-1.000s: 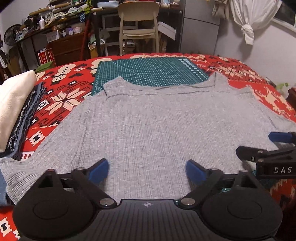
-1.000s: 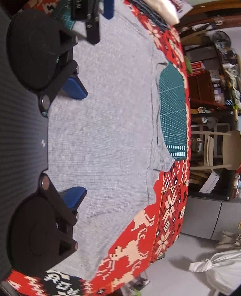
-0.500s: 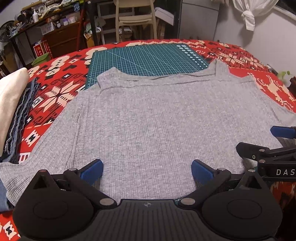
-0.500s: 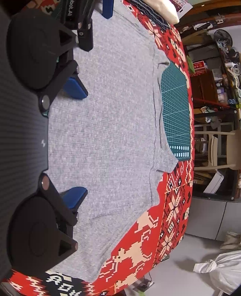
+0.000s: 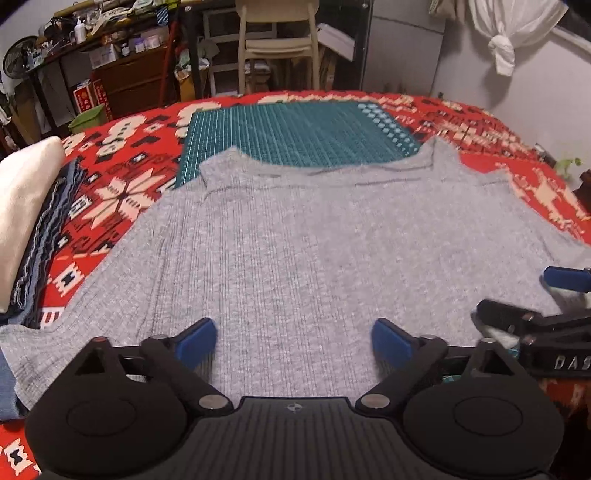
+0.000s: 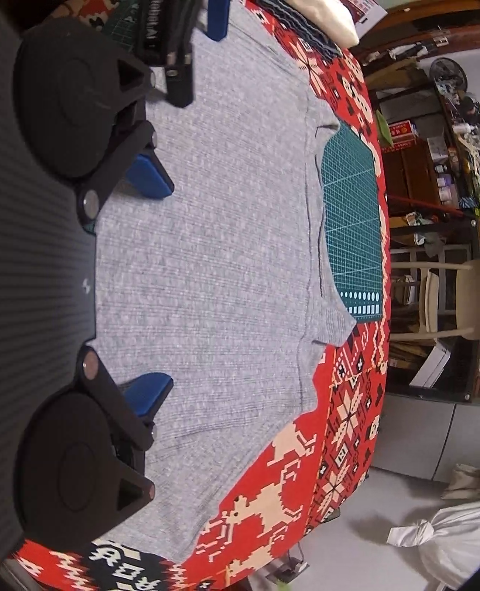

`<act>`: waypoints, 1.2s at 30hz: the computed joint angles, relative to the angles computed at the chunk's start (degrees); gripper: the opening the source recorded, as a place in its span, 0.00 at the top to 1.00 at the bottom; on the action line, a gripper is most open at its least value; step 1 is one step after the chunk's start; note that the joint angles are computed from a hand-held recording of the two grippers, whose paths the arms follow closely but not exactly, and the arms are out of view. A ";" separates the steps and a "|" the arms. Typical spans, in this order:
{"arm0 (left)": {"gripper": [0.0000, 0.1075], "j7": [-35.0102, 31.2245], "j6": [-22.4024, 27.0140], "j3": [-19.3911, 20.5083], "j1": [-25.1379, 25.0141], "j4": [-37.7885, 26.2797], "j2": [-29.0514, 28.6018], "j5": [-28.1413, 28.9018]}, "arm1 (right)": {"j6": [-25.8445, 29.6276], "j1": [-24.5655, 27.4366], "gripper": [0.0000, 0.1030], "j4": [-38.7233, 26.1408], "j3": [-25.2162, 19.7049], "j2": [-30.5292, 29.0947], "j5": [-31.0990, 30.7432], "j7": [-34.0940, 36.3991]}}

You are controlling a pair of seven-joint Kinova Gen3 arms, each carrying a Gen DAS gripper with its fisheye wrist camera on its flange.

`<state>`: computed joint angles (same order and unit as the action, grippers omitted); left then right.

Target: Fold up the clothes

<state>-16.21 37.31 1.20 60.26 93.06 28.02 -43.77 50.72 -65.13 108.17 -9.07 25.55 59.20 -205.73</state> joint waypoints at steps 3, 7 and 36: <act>0.18 2.13 -0.71 -1.09 1.73 1.47 -1.55 -3.00 | 4.67 -2.98 0.02 1.75 0.32 -1.37 1.75 -5.79; 0.18 3.74 0.09 -0.19 2.03 2.29 -2.58 -5.25 | 13.06 -5.37 0.13 3.96 -1.54 -3.17 2.13 -13.74; 0.18 3.86 5.13 4.64 -1.59 4.60 -4.68 -2.37 | 19.44 -1.03 0.75 13.01 -5.36 -1.95 -5.36 -35.87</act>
<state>-12.35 42.43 5.84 58.67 97.67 23.34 -46.14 70.16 -66.16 121.18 -14.42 23.59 53.84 -241.60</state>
